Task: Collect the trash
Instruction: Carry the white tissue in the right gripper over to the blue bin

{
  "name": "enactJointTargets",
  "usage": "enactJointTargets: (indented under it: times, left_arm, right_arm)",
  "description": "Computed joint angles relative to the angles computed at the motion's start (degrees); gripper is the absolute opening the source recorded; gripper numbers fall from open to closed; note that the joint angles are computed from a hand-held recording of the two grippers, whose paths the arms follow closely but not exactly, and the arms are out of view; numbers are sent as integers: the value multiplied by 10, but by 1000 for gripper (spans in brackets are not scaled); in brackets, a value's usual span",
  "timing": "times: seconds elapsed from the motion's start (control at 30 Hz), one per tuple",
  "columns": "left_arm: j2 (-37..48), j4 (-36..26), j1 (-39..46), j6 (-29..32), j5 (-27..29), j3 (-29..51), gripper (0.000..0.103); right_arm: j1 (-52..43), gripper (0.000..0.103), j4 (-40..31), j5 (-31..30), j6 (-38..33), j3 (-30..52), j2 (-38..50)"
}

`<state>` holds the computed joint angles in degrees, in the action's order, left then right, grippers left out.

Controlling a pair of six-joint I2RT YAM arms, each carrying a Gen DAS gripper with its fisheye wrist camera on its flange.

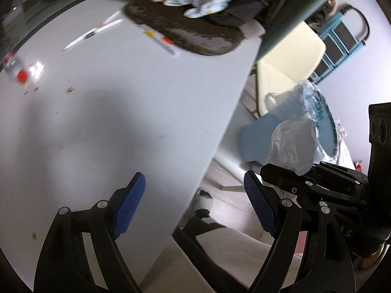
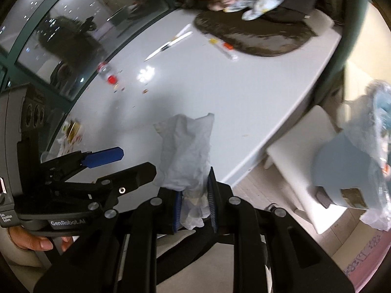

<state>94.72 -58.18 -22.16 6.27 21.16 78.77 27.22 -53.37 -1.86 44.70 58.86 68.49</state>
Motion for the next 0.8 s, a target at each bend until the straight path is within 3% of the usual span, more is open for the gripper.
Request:
enactJointTargets:
  times: [0.47,0.8]
  left_arm:
    - [138,-7,-209,-86,-26,178,80]
    - [288,-58,-318,-102,-29,391,80]
  right_arm:
    - [-307,20,-120,-76,-169,-62,-166]
    - [-690,20,-205,-180,-444,-53,-177]
